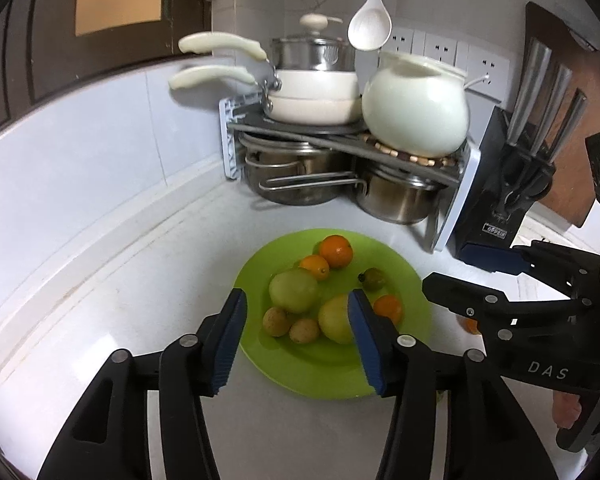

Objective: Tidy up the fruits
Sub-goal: 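Move both tools back toward the last orange and green tomato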

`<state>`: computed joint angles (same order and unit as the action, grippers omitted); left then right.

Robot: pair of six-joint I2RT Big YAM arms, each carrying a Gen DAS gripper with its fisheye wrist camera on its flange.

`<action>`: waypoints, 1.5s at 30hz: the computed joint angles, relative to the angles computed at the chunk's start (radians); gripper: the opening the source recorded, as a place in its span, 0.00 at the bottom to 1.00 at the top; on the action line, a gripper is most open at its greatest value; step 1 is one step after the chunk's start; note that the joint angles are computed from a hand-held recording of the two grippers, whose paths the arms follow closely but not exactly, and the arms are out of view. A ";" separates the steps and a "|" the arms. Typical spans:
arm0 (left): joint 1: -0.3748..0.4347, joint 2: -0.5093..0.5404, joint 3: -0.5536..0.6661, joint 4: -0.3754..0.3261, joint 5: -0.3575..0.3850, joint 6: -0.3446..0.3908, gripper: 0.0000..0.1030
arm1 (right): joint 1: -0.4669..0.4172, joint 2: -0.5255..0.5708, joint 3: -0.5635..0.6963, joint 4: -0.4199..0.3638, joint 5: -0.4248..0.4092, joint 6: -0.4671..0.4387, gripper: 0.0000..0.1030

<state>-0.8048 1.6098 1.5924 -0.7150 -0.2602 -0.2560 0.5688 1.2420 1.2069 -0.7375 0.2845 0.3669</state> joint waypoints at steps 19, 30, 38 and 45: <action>-0.110 -0.124 -0.075 0.005 -0.145 -0.060 0.71 | 0.085 -0.185 -0.080 -0.043 0.140 0.029 0.65; -0.177 -0.140 -0.090 0.003 -0.237 -0.097 0.83 | 0.086 -0.266 -0.127 -0.058 0.152 0.026 0.67; -0.212 -0.113 -0.083 -0.014 -0.262 -0.154 0.86 | 0.052 -0.304 -0.167 -0.073 0.121 0.006 0.67; -0.234 -0.062 -0.054 -0.052 -0.252 -0.195 0.86 | 0.001 -0.325 -0.209 -0.079 0.080 -0.032 0.67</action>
